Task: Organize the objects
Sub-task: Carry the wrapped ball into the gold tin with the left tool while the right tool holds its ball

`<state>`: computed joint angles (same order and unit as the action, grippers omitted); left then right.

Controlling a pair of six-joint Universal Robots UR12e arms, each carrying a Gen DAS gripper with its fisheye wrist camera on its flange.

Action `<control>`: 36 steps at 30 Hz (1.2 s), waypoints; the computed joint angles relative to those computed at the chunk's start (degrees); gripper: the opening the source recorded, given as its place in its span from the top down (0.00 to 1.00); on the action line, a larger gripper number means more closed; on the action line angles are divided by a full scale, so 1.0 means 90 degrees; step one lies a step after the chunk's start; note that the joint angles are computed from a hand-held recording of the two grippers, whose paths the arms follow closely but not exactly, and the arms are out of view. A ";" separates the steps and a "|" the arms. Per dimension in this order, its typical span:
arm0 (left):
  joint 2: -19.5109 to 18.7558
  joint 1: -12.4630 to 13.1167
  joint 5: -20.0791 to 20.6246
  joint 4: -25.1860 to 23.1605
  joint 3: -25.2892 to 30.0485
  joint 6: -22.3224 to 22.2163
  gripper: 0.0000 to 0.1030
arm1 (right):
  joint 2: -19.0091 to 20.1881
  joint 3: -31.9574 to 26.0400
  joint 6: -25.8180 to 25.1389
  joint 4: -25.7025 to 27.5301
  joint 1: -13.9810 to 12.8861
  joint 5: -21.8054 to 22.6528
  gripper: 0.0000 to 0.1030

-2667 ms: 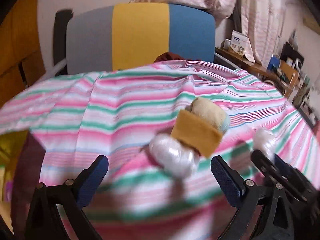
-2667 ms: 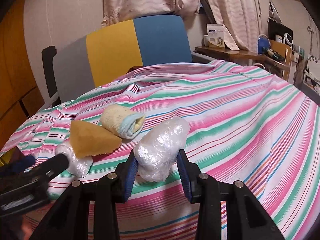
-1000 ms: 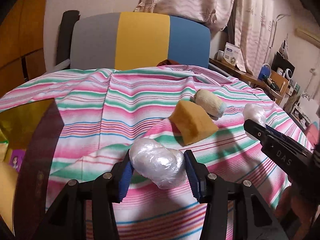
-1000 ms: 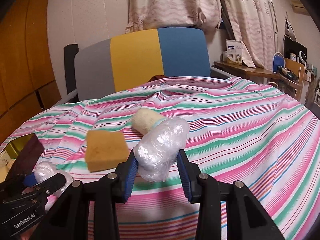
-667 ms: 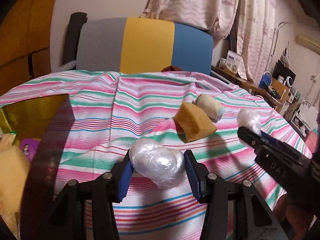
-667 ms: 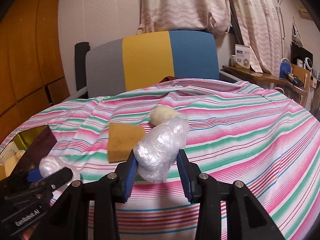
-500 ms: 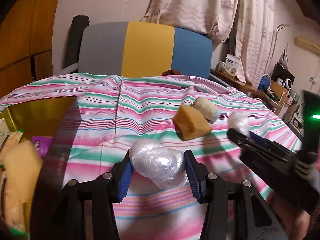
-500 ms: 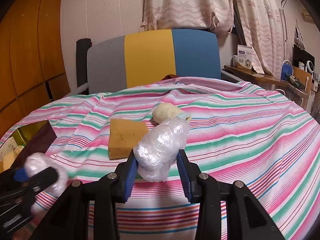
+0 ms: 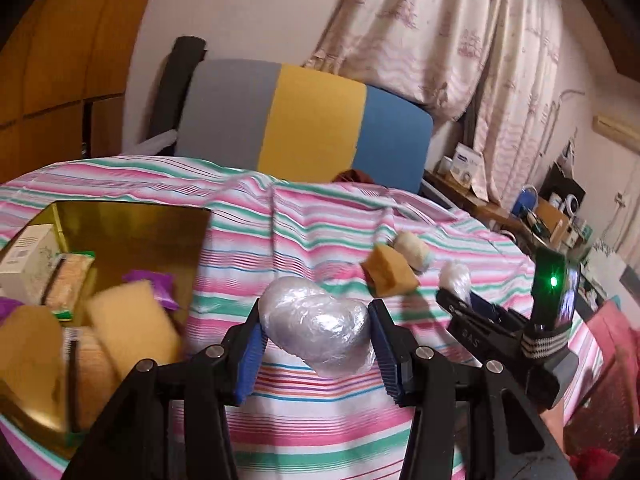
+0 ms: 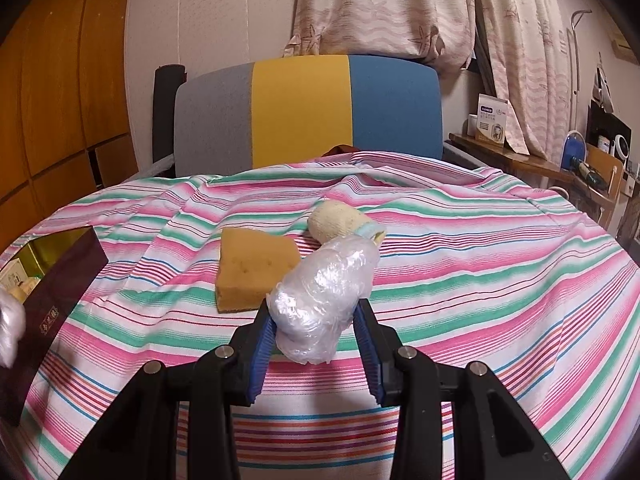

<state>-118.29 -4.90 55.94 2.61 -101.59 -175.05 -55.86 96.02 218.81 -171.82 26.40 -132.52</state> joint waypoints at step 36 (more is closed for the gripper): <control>-0.0425 0.0679 0.1331 -0.0698 0.0763 -0.1184 0.23 | 0.0066 -0.0204 -0.0191 0.0494 0.0081 -0.0150 0.62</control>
<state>-122.11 1.21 67.92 -3.68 -94.72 -185.71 -55.27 94.19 217.09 -167.37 27.13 -133.87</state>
